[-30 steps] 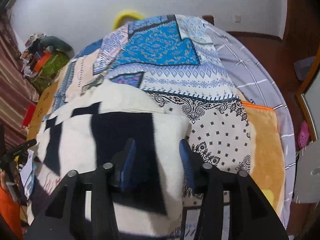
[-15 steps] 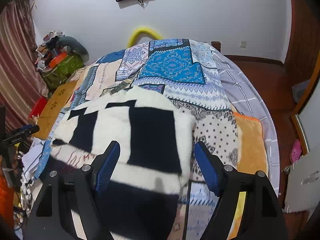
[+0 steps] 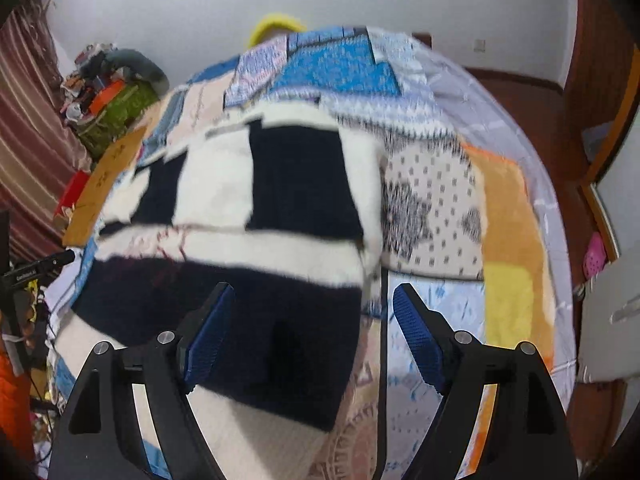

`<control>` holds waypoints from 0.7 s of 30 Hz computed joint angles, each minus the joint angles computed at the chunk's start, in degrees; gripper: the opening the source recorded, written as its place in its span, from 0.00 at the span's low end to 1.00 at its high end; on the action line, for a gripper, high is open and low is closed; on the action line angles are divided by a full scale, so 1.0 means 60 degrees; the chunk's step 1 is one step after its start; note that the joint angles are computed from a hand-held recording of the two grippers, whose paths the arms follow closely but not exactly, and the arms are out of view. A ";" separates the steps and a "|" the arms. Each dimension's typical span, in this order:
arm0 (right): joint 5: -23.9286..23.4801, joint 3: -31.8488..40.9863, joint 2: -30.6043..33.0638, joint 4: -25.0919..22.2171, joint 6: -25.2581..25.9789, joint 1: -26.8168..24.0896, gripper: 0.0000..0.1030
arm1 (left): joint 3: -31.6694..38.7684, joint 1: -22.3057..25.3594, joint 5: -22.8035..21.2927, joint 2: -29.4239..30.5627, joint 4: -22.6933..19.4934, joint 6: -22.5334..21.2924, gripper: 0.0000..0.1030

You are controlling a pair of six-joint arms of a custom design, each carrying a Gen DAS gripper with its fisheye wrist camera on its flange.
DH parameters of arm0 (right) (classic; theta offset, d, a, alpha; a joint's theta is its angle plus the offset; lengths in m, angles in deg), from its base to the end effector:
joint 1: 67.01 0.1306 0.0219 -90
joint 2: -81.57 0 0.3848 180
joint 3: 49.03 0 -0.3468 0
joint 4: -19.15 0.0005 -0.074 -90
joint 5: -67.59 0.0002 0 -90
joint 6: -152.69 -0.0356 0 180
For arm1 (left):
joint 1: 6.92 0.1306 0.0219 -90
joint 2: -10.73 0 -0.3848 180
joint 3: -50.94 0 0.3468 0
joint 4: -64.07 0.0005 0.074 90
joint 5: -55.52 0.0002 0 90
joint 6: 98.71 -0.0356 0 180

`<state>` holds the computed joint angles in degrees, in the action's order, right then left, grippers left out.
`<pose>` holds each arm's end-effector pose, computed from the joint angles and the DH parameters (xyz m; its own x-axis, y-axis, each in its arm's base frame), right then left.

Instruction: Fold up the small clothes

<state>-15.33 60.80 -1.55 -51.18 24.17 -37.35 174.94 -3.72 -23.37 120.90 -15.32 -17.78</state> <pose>0.4063 0.2257 0.4982 -0.8425 0.2314 -0.4864 0.1168 0.9600 0.2545 0.5358 0.0226 0.4754 -0.8937 0.1050 -0.4362 0.1678 0.9799 -0.1080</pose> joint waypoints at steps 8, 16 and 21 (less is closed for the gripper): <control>-0.0947 -0.1074 -0.0081 0.0516 -0.0602 -0.0025 0.76 | -0.0694 0.0100 0.0123 0.0019 -0.0304 0.0183 0.83; -0.1710 -0.1630 -0.0353 0.1524 -0.0830 -0.0076 0.57 | -0.0889 0.0153 0.0998 0.0119 -0.0573 0.0592 0.75; -0.1673 -0.1559 -0.0336 0.1690 -0.0680 -0.0006 0.24 | -0.0923 0.0108 0.1244 0.0005 -0.0540 0.0485 0.55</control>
<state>-25.37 51.45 -3.57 -41.04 20.09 -37.38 169.40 -3.07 -15.91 120.93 -18.56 -14.87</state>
